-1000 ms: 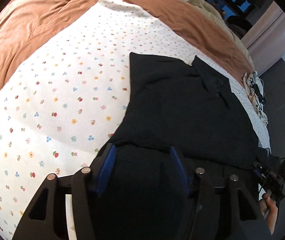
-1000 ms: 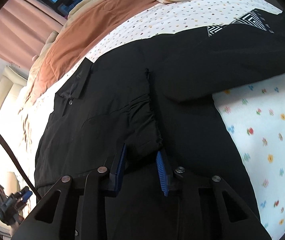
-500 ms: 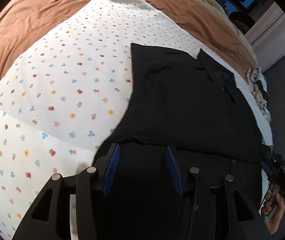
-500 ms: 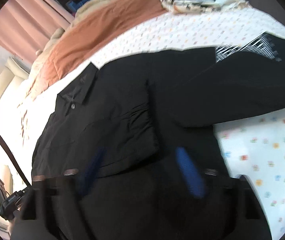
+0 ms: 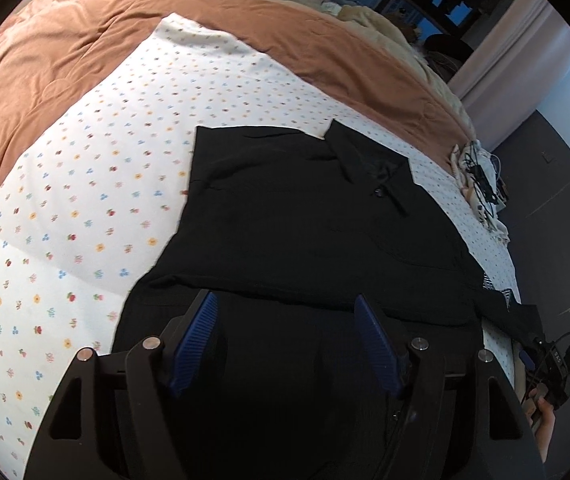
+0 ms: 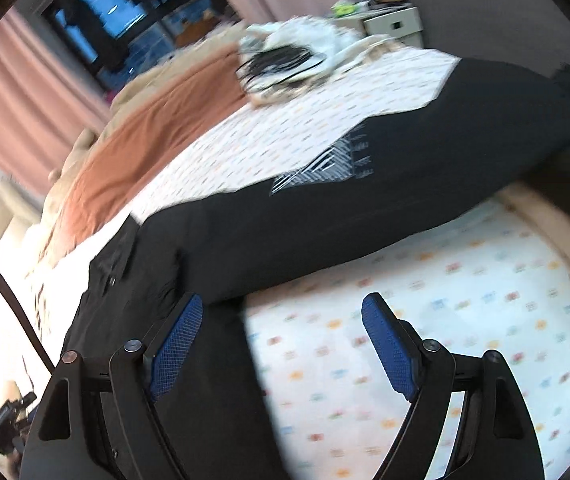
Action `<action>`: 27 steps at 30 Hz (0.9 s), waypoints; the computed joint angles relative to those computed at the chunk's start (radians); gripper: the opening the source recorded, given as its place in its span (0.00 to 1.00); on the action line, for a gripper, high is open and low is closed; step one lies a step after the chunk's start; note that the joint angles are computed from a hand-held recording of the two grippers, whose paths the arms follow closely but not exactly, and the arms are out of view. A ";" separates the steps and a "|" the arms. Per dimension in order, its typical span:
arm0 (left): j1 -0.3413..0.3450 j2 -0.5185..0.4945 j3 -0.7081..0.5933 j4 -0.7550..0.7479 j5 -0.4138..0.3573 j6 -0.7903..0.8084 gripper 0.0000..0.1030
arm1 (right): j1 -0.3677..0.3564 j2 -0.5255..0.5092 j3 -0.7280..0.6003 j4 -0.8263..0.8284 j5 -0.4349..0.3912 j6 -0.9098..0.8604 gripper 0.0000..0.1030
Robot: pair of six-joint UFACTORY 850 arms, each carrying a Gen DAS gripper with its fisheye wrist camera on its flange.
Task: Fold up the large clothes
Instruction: 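Move the right tool to the other sleeve with the printed logo, then close the right tool on the sleeve and lift it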
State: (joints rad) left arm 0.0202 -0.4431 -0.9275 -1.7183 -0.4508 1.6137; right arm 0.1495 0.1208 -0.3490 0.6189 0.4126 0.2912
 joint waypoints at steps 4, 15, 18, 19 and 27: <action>-0.039 0.015 0.003 -0.030 0.007 0.023 0.70 | -0.026 0.053 0.042 0.073 0.026 -0.056 0.79; -0.095 0.001 -0.014 0.002 0.036 -0.007 0.70 | -0.137 -0.009 0.054 0.007 0.066 0.042 0.70; -0.088 -0.006 -0.018 0.016 0.050 -0.017 0.70 | -0.156 -0.058 0.024 -0.014 0.083 0.049 0.64; -0.085 -0.007 -0.018 0.012 0.052 -0.013 0.70 | -0.155 -0.071 0.014 -0.023 0.089 0.053 0.61; -0.049 -0.037 -0.039 0.042 0.059 -0.044 0.70 | -0.106 -0.088 -0.043 0.095 0.132 -0.132 0.08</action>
State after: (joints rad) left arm -0.0287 -0.4801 -0.9664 -1.6764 -0.3914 1.5695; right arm 0.0431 0.0325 -0.3919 0.7138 0.5448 0.1588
